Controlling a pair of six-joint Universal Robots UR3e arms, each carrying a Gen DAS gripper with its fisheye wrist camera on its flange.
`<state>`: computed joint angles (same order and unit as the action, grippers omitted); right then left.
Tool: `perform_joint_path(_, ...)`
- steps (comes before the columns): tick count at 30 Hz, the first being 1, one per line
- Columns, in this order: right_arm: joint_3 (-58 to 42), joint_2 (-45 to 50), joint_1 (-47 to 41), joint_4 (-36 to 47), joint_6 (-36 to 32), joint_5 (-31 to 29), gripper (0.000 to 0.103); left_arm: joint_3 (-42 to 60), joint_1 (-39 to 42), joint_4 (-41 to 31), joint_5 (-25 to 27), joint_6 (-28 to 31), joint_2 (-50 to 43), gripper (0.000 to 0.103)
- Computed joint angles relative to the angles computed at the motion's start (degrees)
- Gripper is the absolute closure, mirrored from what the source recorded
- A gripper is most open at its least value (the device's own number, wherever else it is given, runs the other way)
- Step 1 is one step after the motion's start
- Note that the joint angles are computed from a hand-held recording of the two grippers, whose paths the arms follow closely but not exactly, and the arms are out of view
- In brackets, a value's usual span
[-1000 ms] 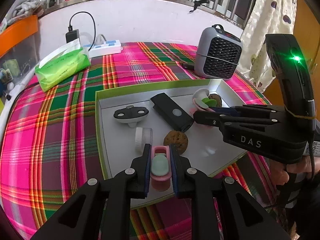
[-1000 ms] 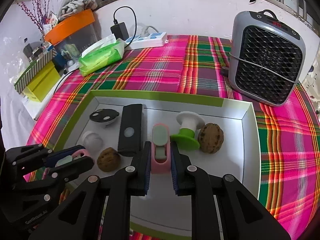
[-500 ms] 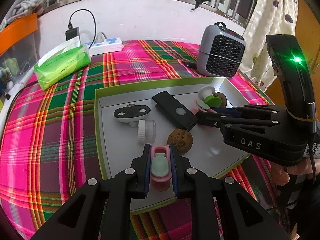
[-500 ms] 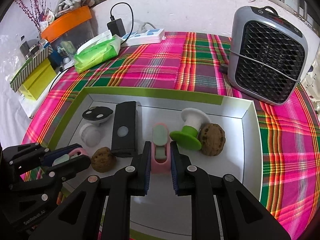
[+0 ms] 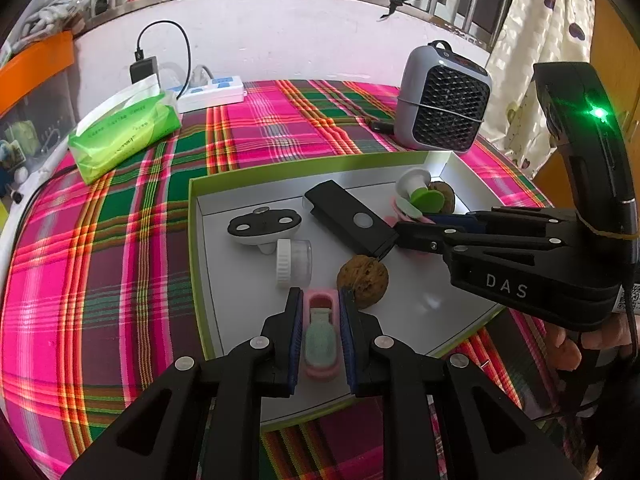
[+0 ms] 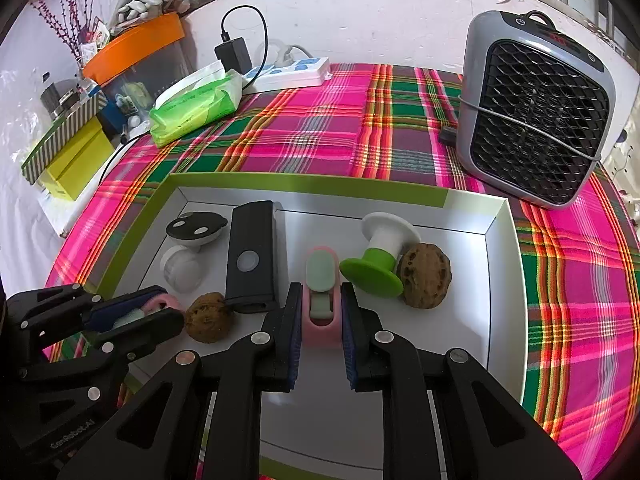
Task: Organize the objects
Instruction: 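Lower both grippers into the box and open them to release the pink clips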
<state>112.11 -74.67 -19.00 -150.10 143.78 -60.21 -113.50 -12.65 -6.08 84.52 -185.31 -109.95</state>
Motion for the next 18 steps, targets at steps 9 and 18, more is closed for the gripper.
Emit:
perform_joint_path(9,-0.08,0.14,-0.3,0.18,0.65,0.39,0.085,0.18,0.07,-0.13,0.02,0.21,-0.11,0.086)
perform_joint_path(18,0.27,-0.32,-0.44,0.22,1.31,0.58,0.081,-0.5,0.23,0.17,0.18,-0.13,0.6,0.076)
